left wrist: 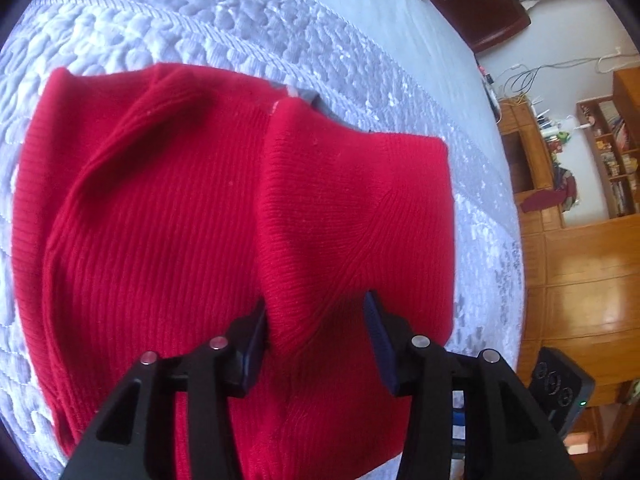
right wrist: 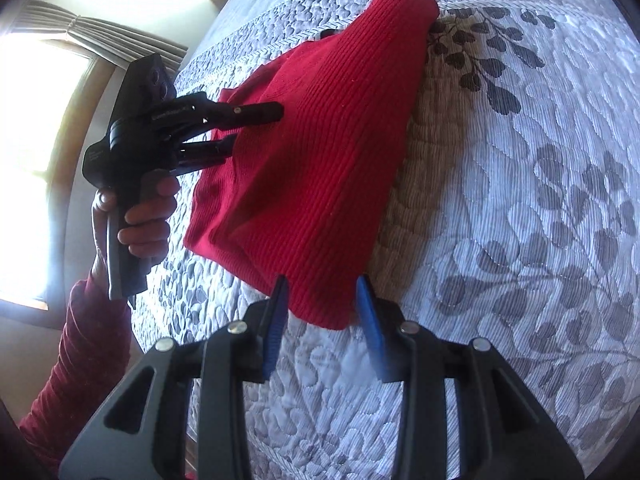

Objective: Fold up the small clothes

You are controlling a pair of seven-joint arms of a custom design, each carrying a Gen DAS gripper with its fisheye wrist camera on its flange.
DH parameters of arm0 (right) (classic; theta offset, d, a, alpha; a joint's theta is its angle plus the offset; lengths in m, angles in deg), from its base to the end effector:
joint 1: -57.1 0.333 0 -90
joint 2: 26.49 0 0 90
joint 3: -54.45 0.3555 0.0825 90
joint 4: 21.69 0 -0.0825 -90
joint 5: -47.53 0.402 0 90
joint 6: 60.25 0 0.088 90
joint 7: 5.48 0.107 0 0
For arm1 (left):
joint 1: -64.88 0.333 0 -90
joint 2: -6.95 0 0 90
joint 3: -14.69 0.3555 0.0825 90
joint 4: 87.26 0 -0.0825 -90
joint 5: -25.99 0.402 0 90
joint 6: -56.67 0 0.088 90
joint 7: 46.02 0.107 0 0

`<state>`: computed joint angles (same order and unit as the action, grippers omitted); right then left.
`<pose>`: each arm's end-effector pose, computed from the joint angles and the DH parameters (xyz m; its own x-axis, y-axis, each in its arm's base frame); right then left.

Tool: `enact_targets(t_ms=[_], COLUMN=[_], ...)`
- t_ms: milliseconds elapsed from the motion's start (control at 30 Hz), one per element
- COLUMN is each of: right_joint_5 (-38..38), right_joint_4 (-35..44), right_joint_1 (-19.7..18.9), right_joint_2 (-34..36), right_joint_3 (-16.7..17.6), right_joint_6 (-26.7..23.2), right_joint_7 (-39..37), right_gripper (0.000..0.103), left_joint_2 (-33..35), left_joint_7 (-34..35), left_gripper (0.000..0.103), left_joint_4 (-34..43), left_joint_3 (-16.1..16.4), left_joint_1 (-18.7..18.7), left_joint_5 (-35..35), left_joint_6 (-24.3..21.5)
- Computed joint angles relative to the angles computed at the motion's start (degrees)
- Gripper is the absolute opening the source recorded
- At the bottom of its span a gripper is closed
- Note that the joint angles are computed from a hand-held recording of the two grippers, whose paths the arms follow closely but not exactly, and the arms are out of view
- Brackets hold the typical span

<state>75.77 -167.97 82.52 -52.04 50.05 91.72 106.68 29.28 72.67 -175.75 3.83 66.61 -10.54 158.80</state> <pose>0.4146 0.1428 0.5051 -0.2562 -0.7885 -0.5591 -0.8719 0.4383 -0.2186 0.6791 -0.1415 0.4692 -0.3871 -0.6726 0.6306 -0.9063 0.4033 -0.1262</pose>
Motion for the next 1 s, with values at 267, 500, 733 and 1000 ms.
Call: enact_targets(t_ms=[267, 500, 733, 1000], right_joint_5=[0.4, -1.28, -1.3, 1.06], right_joint_4=[-1.27, -2.27, -2.34, -1.97], right_joint_1=[-0.48, -1.6, -1.2, 0.04], right_joint_2=[-1.09, -3.14, -3.64, -2.09], right_joint_3=[-0.47, -0.35, -1.43, -1.99], right_joint_6=[-0.23, -1.31, -1.27, -0.03], right_joint_7=[0.15, 1.53, 1.35, -0.05], right_gripper=[0.036, 0.036, 0.036, 0.036], left_joint_2=[1.48, -0.98, -2.57, -2.77], left_joint_7=[0.69, 1.56, 3.27, 3.93], left_gripper=[0.074, 0.019, 0.011, 0.011], left_joint_4=[0.02, -2.35, -3.13, 1.92], left_joint_3=[-1.06, -0.16, -0.51, 1.25], left_joint_1=[0.45, -1.8, 1.14, 3.08], left_joint_5=[-4.3, 0.93, -5.35, -5.01], left_joint_6=[-0.89, 3.92, 2.56, -1.37])
